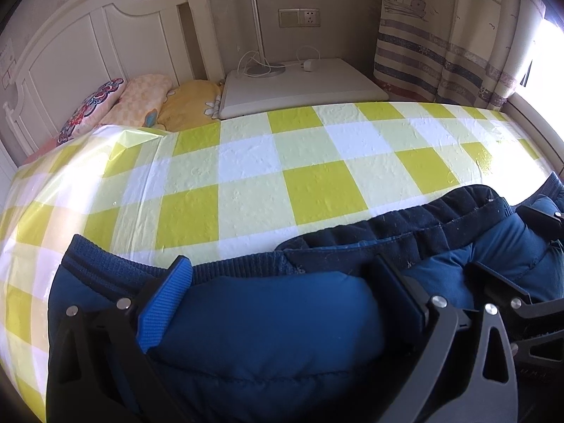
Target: Fold large clothes
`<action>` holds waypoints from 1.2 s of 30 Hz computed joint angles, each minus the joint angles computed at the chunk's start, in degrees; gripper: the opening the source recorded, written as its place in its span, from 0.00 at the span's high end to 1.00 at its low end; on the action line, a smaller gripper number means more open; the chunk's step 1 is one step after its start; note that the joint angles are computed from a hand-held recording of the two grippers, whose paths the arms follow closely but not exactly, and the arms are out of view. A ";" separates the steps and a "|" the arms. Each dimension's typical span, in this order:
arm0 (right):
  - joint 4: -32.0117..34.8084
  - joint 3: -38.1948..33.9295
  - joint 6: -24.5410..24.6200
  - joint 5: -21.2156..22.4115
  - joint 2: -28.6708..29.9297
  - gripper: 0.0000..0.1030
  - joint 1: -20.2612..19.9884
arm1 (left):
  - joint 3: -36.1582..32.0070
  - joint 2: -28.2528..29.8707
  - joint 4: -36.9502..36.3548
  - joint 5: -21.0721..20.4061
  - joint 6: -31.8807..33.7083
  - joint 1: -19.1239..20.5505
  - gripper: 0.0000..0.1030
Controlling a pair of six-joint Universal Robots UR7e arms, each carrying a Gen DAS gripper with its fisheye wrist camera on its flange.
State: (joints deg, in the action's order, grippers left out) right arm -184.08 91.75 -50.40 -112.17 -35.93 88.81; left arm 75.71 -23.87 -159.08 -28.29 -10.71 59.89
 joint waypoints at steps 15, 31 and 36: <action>5.32 1.48 4.01 0.82 -8.81 0.17 -3.36 | 12.03 -10.32 4.14 8.02 -4.56 -0.80 0.02; 9.53 1.54 14.37 7.61 -11.45 0.12 -8.74 | 17.62 -15.11 -1.80 1.53 -16.03 2.14 0.03; -0.62 12.99 4.92 7.63 -15.38 0.11 -4.17 | 17.51 -15.13 -0.81 1.72 -16.49 2.07 0.03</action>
State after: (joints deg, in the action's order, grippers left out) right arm -184.70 104.74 -45.48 -104.54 -51.31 84.64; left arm 93.22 -39.00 -159.88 -26.56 -27.20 61.96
